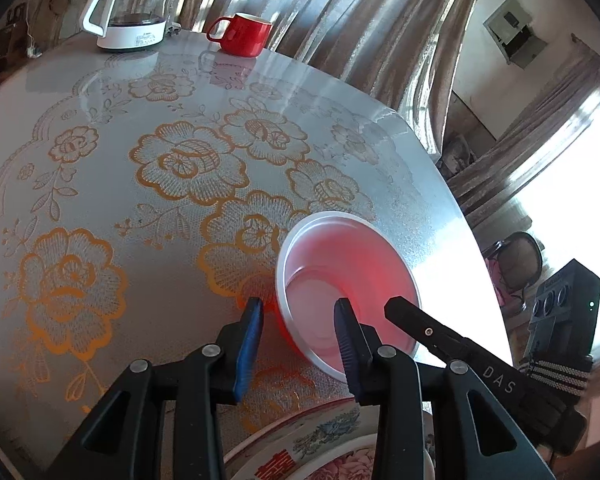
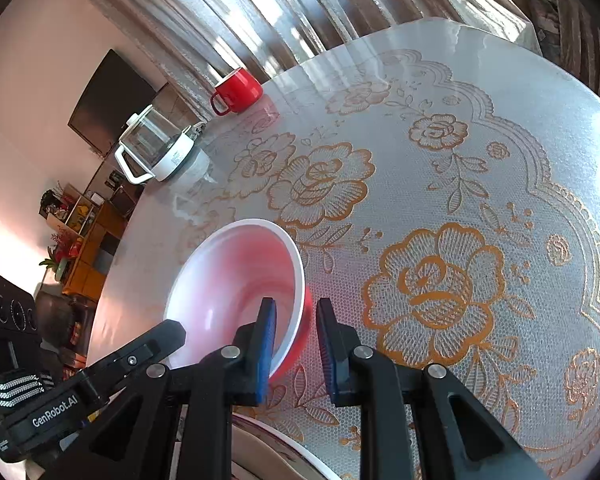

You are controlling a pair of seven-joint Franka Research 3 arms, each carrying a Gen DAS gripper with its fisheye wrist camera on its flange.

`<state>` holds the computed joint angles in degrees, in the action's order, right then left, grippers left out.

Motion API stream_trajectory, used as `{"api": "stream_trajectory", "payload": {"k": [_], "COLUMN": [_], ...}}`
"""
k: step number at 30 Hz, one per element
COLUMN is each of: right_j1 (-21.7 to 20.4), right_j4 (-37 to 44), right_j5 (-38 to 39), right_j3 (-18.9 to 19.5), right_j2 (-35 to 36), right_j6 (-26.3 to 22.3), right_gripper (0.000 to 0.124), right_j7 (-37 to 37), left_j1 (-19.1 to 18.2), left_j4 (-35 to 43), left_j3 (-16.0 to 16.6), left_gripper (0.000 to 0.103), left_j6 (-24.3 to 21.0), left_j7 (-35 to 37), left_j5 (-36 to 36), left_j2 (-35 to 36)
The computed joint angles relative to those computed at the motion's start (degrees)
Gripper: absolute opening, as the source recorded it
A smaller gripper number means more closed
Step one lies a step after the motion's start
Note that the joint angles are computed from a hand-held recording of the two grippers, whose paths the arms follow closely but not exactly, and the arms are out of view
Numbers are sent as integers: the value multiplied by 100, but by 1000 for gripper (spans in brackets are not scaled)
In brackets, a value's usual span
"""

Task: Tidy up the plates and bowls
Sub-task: 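Lift the red bowl and carry it toward the steel bowl with the right gripper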

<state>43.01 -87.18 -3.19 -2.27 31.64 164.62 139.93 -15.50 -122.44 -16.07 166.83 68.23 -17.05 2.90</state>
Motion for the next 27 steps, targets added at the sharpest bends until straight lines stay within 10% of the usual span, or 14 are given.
{"api": "stream_trajectory", "payload": {"k": [27], "right_j1": [260], "right_j4": [304], "right_j5": [-228], "right_j3": [7], "right_j2": [68], "right_j6": [24], "right_gripper": [20], "right_j7": [31], "left_j1": [-380], "left_j4": [-1061], "left_j3": [380], "left_gripper": [36], "left_j6": [491], "left_j7": [-1104], "left_j5": [1327], "left_j2": [-1244]}}
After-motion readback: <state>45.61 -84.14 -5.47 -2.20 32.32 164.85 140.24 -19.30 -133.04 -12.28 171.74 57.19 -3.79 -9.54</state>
